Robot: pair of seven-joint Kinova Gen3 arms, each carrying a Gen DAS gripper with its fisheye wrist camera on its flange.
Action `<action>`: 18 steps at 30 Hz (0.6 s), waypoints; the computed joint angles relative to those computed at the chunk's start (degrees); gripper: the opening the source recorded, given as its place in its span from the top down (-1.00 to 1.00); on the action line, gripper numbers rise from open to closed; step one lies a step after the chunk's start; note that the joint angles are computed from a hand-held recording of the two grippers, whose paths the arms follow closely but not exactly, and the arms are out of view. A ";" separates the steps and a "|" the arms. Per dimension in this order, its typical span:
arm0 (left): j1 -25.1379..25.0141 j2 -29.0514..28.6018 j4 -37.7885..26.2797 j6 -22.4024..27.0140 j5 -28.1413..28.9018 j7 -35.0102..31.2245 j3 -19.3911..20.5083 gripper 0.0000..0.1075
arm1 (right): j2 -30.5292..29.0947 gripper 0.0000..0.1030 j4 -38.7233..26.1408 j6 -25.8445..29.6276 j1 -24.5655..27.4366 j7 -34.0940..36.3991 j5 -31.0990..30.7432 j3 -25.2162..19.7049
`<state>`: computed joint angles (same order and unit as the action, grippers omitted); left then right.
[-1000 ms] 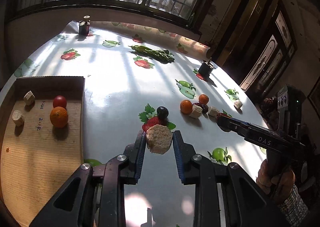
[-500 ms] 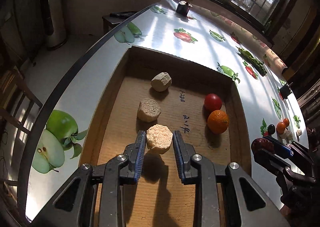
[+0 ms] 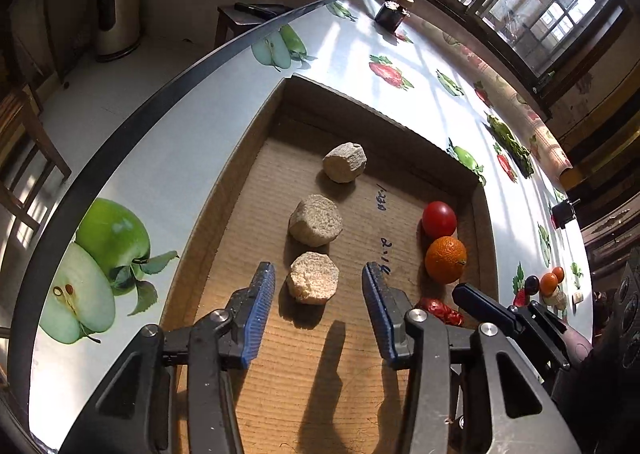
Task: Organize fruits
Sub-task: 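Carry the cake and red date into the cardboard tray and open both grippers, then withdraw both grippers from the tray back toward the food pile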
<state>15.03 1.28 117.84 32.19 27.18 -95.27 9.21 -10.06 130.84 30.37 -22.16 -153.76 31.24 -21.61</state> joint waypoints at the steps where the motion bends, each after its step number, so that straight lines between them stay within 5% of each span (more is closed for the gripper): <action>1: -1.30 -1.25 1.04 -0.60 1.65 -0.90 0.76 0.16 | -0.66 0.02 0.29 -0.19 0.65 -1.00 0.40 -0.87; 6: -10.32 -12.65 6.36 -5.29 -1.81 6.66 11.61 0.00 | -7.98 -0.09 2.39 -2.16 9.79 3.69 -6.52 -6.59; 9: -10.06 -20.62 9.73 -9.78 -7.00 13.65 15.01 -0.36 | -15.65 -0.17 5.72 -1.25 6.47 2.82 -9.29 -2.97; 12: -14.19 -28.58 12.16 -12.55 -10.79 20.64 22.97 -0.82 | -23.61 -0.23 8.08 4.86 -1.10 -3.98 -8.96 0.69; 15: -17.77 -35.23 12.43 -12.02 -12.36 27.63 30.73 -0.90 | -31.57 -0.24 9.80 11.85 -3.84 -10.97 -8.81 -1.35; 18: -16.30 -34.59 11.01 -10.97 -15.97 33.64 34.60 -0.90 | -39.54 -0.31 10.23 18.84 -2.47 -17.96 -10.55 -6.51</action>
<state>-1.27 -33.31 128.85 21.23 11.21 -61.63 43.81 -49.60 141.07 49.22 -24.62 -171.72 20.69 -28.13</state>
